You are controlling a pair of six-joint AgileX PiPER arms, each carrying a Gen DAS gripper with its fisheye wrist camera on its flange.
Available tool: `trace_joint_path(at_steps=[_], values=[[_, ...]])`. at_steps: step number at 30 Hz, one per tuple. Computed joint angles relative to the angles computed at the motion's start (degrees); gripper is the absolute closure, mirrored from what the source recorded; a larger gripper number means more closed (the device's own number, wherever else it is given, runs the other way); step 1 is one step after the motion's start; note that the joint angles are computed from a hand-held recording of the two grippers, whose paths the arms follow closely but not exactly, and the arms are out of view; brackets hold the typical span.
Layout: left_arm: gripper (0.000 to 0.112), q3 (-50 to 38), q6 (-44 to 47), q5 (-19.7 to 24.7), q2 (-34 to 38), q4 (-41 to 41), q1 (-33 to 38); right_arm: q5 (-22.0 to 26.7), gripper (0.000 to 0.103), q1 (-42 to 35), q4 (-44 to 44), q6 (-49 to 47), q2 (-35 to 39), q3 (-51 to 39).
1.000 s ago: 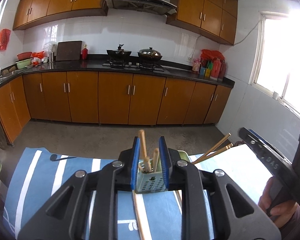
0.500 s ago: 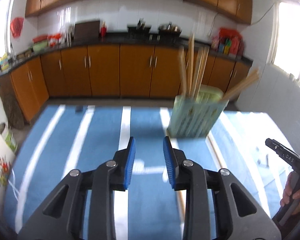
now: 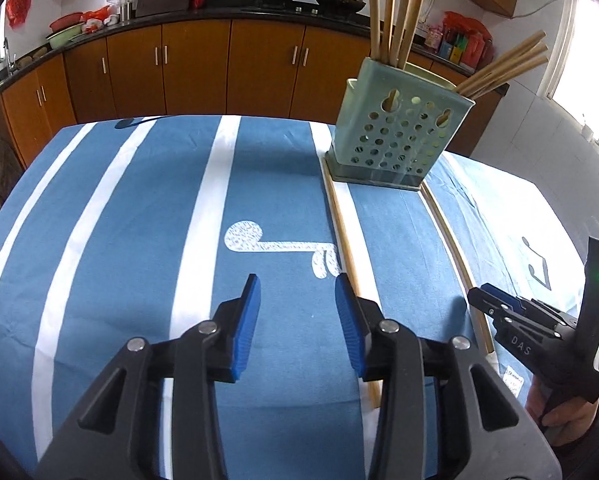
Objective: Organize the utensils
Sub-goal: 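Move both open tools back down toward the remaining chopsticks on the cloth, then close the right tool on a chopstick while the left tool closes on another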
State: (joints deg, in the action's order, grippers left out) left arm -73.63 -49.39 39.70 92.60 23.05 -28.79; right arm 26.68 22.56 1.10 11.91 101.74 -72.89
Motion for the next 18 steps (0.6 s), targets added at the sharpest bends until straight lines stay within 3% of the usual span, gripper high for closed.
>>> trace_joint_path(at_steps=[3, 8, 12, 18], values=[[0.071, -0.8, 0.76, -0.66, 1.38, -1.0, -0.32, -0.08, 0.095, -1.32, 1.28, -0.56, 0.24, -0.27], [0.069, -2.66, 2.38, -1.8, 4.45, -3.32, -1.04, -0.31, 0.095, -4.15, -1.86, 3.35, -0.32, 0.15], [0.068, -4.09, 2.88, -2.08, 6.62, -3.98, -1.85, 0.19, 0.095, -7.03, -8.01, 11.89, -0.38, 0.28], [0.069, -7.56, 1.8, -0.32, 10.74, -2.36, -3.33, -0.2, 0.095, -9.28, -5.22, 8.74, -0.77, 0.97]])
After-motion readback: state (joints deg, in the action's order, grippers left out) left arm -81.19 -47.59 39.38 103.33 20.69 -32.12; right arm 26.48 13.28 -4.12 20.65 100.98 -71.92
